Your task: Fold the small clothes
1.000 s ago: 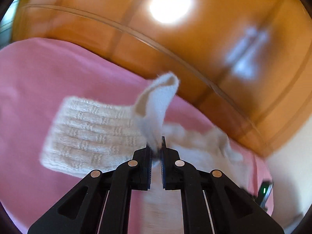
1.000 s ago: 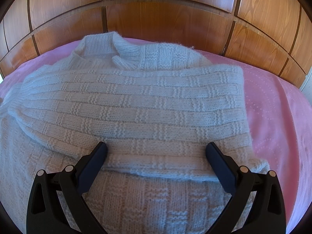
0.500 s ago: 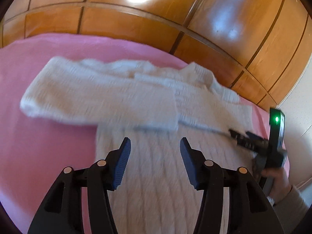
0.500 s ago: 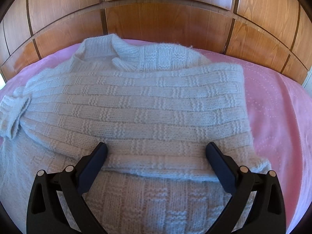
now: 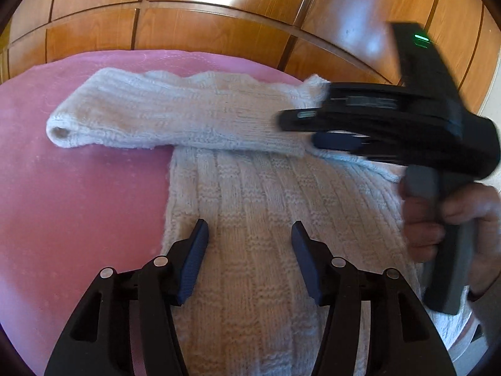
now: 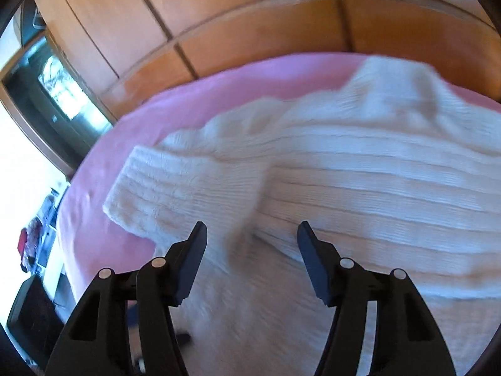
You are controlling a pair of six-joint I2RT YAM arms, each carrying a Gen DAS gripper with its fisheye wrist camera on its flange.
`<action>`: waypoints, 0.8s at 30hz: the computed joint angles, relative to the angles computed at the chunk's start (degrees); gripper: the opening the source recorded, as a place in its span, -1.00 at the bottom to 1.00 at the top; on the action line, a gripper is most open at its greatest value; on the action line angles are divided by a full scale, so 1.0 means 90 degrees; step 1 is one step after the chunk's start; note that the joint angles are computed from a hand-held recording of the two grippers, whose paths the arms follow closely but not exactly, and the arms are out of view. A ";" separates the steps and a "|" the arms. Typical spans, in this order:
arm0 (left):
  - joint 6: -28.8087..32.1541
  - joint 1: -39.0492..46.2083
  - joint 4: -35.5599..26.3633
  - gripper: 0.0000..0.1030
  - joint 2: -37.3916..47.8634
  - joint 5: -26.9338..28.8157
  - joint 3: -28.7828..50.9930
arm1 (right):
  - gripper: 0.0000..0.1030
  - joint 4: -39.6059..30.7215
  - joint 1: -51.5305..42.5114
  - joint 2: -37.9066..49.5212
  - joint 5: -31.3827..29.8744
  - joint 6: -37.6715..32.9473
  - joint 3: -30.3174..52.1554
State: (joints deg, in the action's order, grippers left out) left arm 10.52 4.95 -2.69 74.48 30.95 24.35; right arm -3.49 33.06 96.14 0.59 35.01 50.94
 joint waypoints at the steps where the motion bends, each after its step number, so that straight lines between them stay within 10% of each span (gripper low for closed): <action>1: 0.0003 0.0017 0.0024 0.06 0.0002 0.0021 -0.0013 | -0.17 -0.0120 0.0101 0.0245 0.0214 -0.0113 0.0266; 4: 0.0028 0.0053 0.0142 0.06 -0.0024 0.0058 -0.0099 | -0.90 -0.0431 0.0328 0.0220 0.0742 -0.0213 0.0450; 14: 0.0050 -0.0035 0.0185 0.13 -0.0103 -0.0024 -0.0165 | -0.90 -0.1246 -0.0363 -0.3445 0.1937 -0.0604 -0.0706; 24: -0.0051 -0.0339 0.0368 0.16 -0.0095 -0.0381 -0.0231 | -0.90 -0.1199 -0.3388 -0.4056 0.0649 -0.0868 -0.2629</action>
State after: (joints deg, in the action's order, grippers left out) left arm 10.06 1.90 0.62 73.63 27.51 22.27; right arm -14.28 2.57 59.64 6.43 27.20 27.28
